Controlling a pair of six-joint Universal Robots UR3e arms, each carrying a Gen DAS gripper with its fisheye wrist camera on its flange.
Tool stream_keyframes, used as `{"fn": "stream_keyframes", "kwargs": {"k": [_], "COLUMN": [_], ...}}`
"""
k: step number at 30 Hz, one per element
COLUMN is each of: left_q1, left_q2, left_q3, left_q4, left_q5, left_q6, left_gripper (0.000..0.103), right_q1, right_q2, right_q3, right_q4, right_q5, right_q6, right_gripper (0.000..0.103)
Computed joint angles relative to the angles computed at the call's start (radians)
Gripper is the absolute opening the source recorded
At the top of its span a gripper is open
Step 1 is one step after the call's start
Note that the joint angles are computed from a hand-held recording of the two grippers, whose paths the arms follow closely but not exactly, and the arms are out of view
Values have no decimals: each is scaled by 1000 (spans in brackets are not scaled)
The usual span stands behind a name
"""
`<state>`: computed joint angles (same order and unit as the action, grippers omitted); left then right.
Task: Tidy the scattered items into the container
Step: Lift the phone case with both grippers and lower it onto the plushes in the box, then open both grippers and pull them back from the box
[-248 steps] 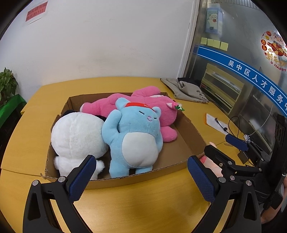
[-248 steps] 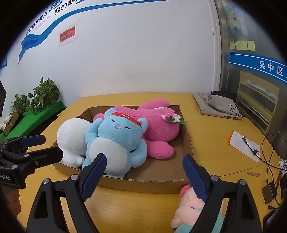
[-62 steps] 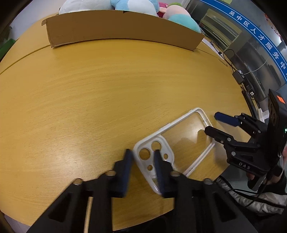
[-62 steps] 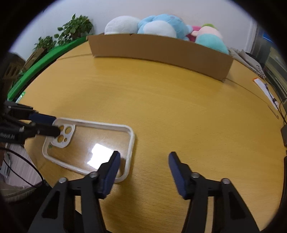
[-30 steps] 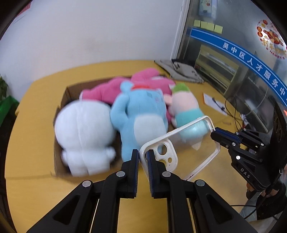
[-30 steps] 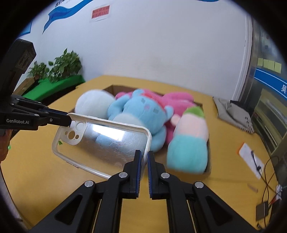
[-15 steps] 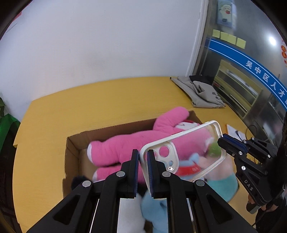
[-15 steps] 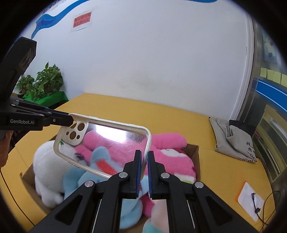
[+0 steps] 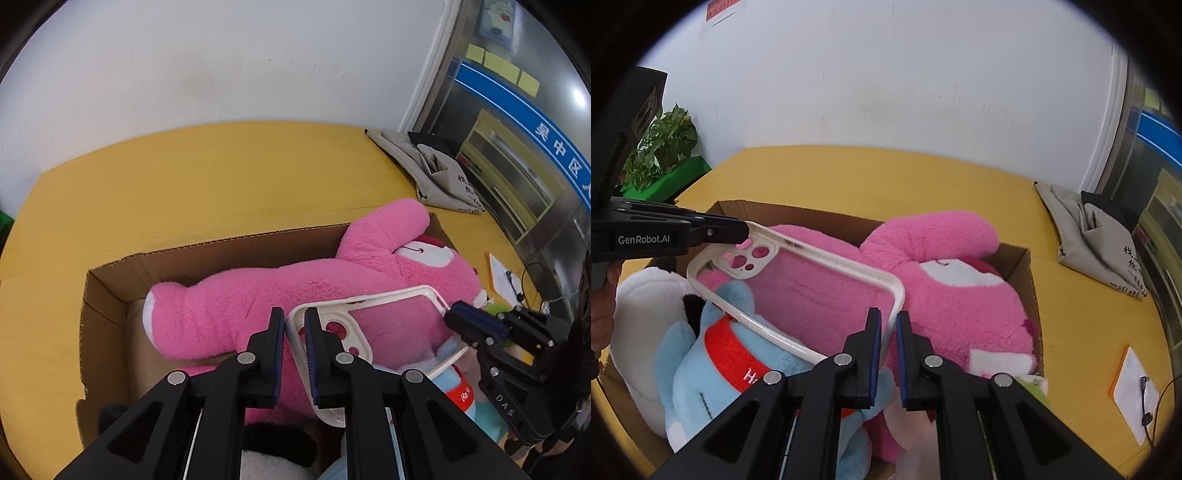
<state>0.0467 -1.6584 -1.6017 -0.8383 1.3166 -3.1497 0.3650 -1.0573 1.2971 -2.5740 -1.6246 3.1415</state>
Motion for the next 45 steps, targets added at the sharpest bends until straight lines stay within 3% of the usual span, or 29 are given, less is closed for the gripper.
{"fn": "stream_keyframes", "kwargs": {"k": [1, 2, 3, 4, 5, 6, 8, 11, 18, 24, 37, 45], "left_q1": [10, 17, 19, 16, 12, 9, 11, -35, -537, -810, -1073, -1113], "left_q2": [14, 37, 69, 108, 160, 232, 368, 545, 637, 616, 582, 572], "left_q3": [-9, -26, -51, -80, -119, -173, -258, -354, -450, -502, -479, -465], "left_q4": [-3, -1, 10, 26, 49, 74, 83, 67, 87, 66, -82, -121], "left_q5": [-13, -14, 3, 30, 59, 80, 87, 134, 623, 852, 1016, 1031], "left_q6": [-10, -21, -33, -45, -57, -68, -83, -123, -361, -579, -851, -903], "left_gripper": [23, 40, 51, 72, 86, 90, 101, 103, 103, 103, 103, 103], "right_q1": [2, 7, 12, 13, 13, 12, 13, 33, 182, 291, 422, 463], "right_q2": [-3, -12, -30, -52, -85, -129, -220, -317, -500, -588, -681, -706], "right_q3": [7, 24, 51, 83, 128, 184, 290, 394, 605, 675, 761, 786], "right_q4": [-5, -19, -40, -63, -94, -128, -178, -197, -248, -227, -176, -162], "right_q5": [-9, -26, -43, -50, -54, -54, -56, -87, -242, -329, -416, -452], "right_q6": [1, 3, 6, 11, 19, 28, 49, 87, 158, 202, 289, 324], "right_gripper": [11, 22, 43, 54, 71, 78, 78, 79, 79, 79, 78, 78]}}
